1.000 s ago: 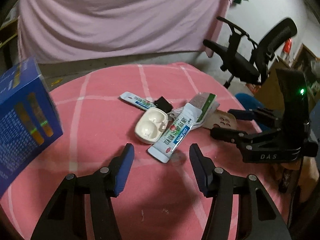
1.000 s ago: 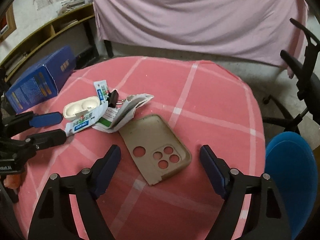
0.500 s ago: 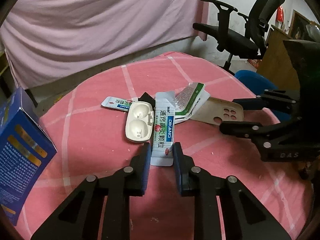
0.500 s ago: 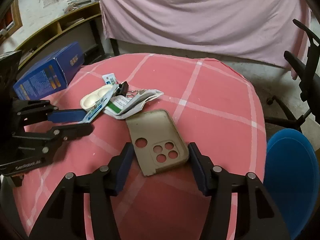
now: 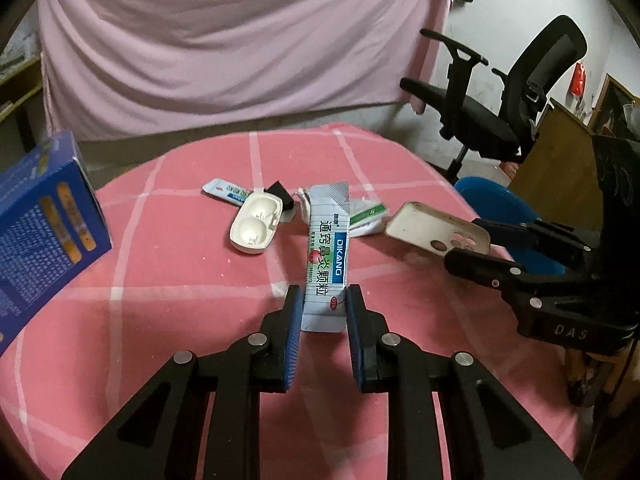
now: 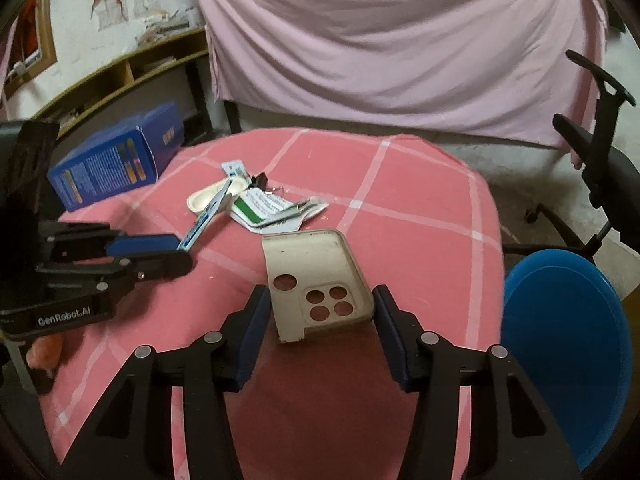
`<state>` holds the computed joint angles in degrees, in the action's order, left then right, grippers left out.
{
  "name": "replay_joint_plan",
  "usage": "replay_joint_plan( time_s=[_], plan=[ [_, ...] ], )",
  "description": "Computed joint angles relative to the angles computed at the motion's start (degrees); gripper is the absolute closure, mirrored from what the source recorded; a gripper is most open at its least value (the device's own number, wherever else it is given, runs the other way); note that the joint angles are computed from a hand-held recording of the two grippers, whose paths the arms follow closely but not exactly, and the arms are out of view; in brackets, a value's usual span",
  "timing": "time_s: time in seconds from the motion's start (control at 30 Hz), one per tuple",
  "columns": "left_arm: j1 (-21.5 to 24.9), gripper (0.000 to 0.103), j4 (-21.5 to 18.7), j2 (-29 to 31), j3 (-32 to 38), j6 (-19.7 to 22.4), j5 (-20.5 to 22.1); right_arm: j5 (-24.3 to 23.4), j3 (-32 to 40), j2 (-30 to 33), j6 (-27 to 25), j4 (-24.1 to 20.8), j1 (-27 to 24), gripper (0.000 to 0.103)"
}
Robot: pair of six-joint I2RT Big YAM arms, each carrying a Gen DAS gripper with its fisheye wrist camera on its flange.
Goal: Collect trash
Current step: 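Carry the tube and phone case over the blue bucket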
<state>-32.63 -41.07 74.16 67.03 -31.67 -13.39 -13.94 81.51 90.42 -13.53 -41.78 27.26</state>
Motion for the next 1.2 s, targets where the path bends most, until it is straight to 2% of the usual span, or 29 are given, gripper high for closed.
replay_joint_plan(
  time_s=[0.13,0.43,0.6,0.73,0.9,1.03,1.2],
  plan=[
    [-2.4,0.085,0.5,-0.6,0.1,-1.3,-5.0,-0.8,-2.4,-2.1,1.7,3.9,-0.7,0.053],
    [-6.0,0.085,6.3,-1.6,1.1,-2.2,-13.2,-3.9,-10.3,-8.4,8.6,19.3,-3.4,0.053],
    [-8.7,0.085,9.8,-2.2,1.9,-0.1,-18.9,-5.2,-13.9,-11.4,12.6,27.8,-5.0,0.053],
    [-10.7,0.085,14.5,-1.7,2.8,3.1,-21.9,-5.0,-17.4,-14.5,15.7,36.0,-6.3,0.053],
    [-12.8,0.085,19.9,0.4,5.0,8.7,-23.5,-3.8,-20.6,-17.7,18.3,43.7,-8.2,0.053],
    [-13.9,0.085,22.9,3.4,7.4,12.7,-23.6,-3.4,-21.8,-18.9,19.7,46.8,-10.0,0.053],
    [-14.6,0.085,24.4,6.9,10.1,15.1,-22.0,-2.9,-23.0,-19.8,22.3,49.2,-12.3,0.053]
  ],
)
